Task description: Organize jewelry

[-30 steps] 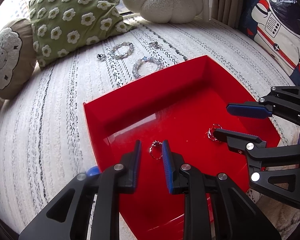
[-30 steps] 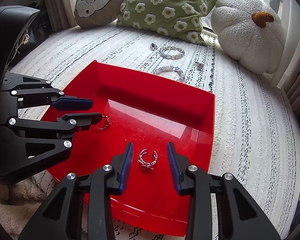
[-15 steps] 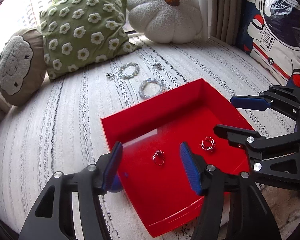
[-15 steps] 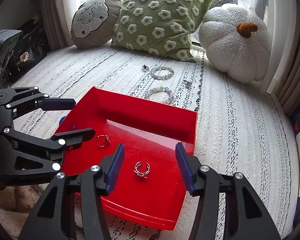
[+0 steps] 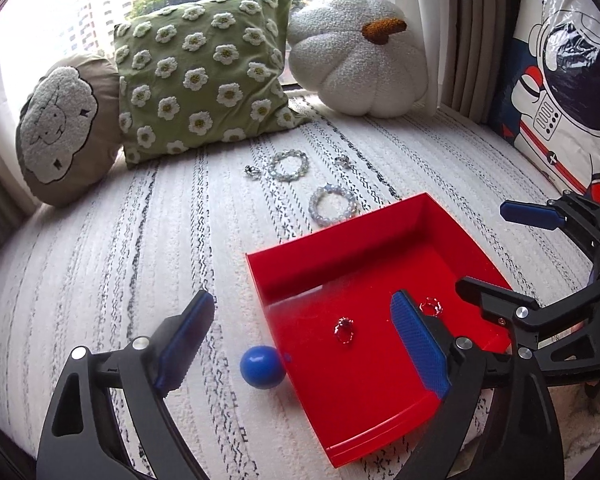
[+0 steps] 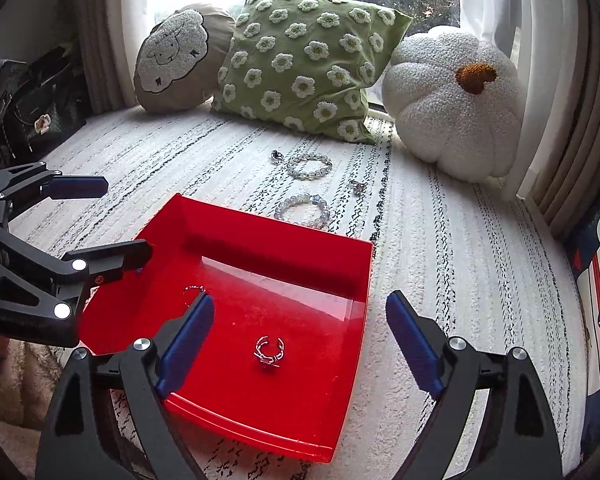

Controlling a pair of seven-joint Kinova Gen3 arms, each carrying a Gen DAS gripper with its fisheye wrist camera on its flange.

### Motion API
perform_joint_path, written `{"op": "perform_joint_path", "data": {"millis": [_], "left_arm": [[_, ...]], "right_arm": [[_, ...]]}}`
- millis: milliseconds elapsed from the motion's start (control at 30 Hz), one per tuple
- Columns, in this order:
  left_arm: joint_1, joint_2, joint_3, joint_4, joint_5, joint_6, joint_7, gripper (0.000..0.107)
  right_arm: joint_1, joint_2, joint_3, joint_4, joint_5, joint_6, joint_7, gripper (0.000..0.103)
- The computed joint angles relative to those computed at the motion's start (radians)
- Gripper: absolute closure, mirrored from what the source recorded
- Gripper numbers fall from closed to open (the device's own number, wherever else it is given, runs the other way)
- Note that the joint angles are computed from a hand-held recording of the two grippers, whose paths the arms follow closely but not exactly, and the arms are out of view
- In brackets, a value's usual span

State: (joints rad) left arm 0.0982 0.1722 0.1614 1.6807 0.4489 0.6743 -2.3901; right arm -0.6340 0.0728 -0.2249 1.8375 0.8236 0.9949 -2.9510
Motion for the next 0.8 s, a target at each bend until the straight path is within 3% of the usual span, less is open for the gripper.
{"op": "perform_joint_path", "data": {"millis": [467, 633, 800], "left_arm": [[0.010, 0.015, -0.004, -0.024, -0.035, 0.009, 0.037, 0.022], [-0.010, 0.076, 0.003, -0.127, -0.018, 0.148, 0.060, 0.022], [0.035, 0.122, -0.007, -0.207, -0.104, 0.174, 0.140, 0.022]], "right_arm": [[0.028, -0.019, 0.005, 0.008, 0.003, -0.001, -0.026, 0.017], [0.054, -0.006, 0.020, -0.026, -0.019, -0.001, 0.027, 0.017], [0.082, 0.011, 0.042, -0.090, -0.050, 0.000, 0.127, 0.017]]}}
